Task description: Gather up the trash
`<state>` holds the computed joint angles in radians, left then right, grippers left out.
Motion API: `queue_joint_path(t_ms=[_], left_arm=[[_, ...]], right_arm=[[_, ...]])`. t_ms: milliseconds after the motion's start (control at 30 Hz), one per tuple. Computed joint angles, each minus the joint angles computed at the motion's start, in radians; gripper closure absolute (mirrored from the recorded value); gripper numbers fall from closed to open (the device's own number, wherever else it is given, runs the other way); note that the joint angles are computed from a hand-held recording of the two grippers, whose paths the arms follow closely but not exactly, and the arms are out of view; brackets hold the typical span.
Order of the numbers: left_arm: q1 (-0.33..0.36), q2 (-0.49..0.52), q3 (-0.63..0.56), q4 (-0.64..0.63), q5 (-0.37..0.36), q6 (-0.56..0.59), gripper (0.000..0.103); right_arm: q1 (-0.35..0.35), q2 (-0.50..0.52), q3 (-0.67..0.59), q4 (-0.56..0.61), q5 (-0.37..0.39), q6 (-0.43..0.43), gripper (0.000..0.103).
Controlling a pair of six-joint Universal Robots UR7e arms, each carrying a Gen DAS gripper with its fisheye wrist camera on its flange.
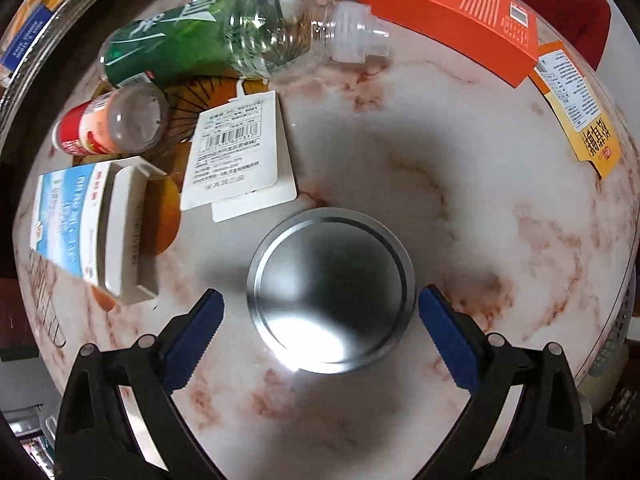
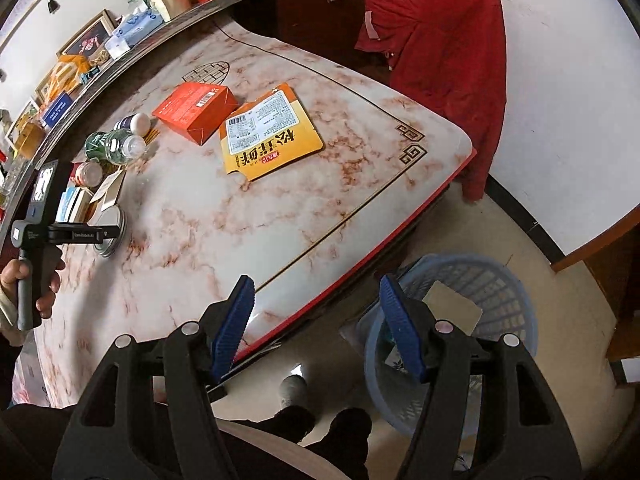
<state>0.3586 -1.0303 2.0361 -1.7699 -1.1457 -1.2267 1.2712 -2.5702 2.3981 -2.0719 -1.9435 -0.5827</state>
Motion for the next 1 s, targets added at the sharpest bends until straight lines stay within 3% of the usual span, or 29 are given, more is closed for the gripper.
queue_joint_path(t_ms=[233,400,467,667,733,767,800,833,900,1000], left_arm=[[0.041,-0.007,0.032,-0.102,-0.016,0.050,0.007],[0.032,-0.015,0.047,-0.116,0.000,0.042,0.008],[0.015,-0.019,0.051,-0.119,0.008,0.032,0.018],[-0.019,-0.030,0.048,-0.097,-0.021,-0.022,0.019],[-0.043,-0.058,0.051,-0.092,-0.027,-0.060,0.019],[-0.060,-0.064,0.044,-0.075,-0.025,-0.073,0.019],[-0.075,-0.068,0.037,-0.056,-0.023,-0.080,0.019],[-0.095,-0.074,0.028,-0.036,-0.024,-0.086,0.019],[-0.128,-0.093,0.026,-0.033,-0.027,-0.086,0.019],[-0.156,-0.112,0.027,-0.031,-0.035,-0.090,0.019]], right_arm=[[0.148,0.070,-0.005,-0.018,-0.097,0.114,0.040],[0.182,0.087,-0.011,-0.018,-0.107,0.145,0.040],[0.188,0.092,-0.011,-0.020,-0.109,0.150,0.040],[0.227,0.143,-0.012,-0.046,-0.115,0.157,0.041],[0.270,0.211,-0.014,-0.106,-0.098,0.123,0.039],[0.291,0.256,-0.017,-0.148,-0.079,0.088,0.033],[0.318,0.329,-0.030,-0.190,-0.038,0.023,0.017],[0.341,0.385,-0.037,-0.242,-0.002,-0.040,0.011],[0.382,0.509,-0.069,-0.304,0.061,-0.149,0.006],[0.433,0.679,-0.130,-0.345,0.046,-0.224,0.006]])
